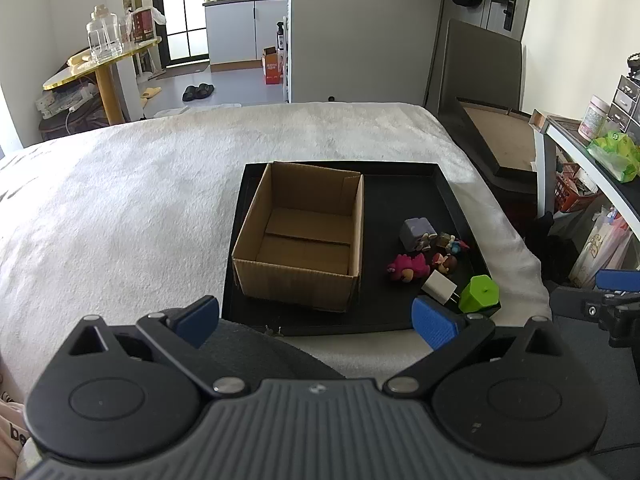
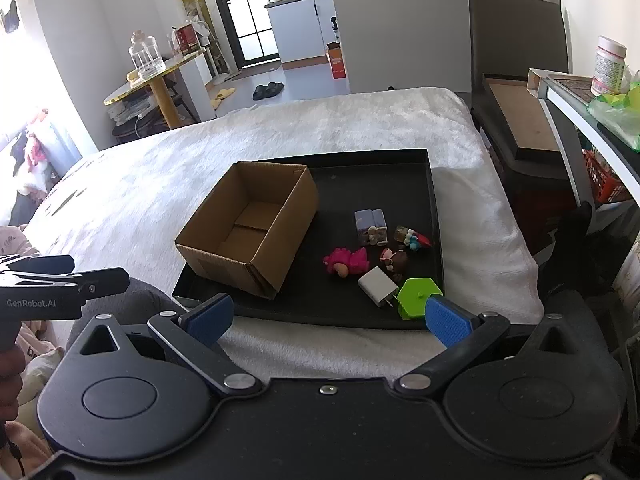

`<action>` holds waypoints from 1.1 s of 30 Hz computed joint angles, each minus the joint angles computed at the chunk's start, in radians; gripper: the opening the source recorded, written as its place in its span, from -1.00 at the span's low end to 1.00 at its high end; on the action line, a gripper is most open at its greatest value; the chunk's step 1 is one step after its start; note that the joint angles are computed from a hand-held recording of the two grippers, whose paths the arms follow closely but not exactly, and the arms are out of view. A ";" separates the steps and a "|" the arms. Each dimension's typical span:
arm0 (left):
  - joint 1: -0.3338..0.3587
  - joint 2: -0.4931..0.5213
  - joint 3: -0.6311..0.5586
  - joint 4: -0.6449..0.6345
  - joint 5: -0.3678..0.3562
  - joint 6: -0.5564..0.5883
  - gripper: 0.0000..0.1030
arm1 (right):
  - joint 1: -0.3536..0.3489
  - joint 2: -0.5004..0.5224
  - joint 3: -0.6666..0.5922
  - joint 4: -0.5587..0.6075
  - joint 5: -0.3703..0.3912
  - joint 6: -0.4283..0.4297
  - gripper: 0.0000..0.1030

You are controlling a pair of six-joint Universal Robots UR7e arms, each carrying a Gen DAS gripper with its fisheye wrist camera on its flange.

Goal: Organize rigid objects

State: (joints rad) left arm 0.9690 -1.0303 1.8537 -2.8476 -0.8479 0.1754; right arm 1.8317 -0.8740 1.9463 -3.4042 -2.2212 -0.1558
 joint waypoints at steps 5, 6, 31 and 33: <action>0.005 0.005 -0.010 0.022 -0.003 -0.006 0.98 | -0.010 -0.001 0.006 0.001 0.015 0.009 1.00; 0.006 0.007 -0.012 0.025 -0.004 -0.005 0.98 | -0.011 0.002 0.006 -0.002 0.015 0.011 1.00; 0.084 0.125 -0.147 0.023 -0.003 -0.001 0.96 | -0.101 0.054 -0.011 -0.090 0.042 0.027 1.00; 0.091 0.136 -0.162 0.022 0.003 0.002 0.96 | -0.108 0.063 -0.018 -0.099 0.038 0.029 0.97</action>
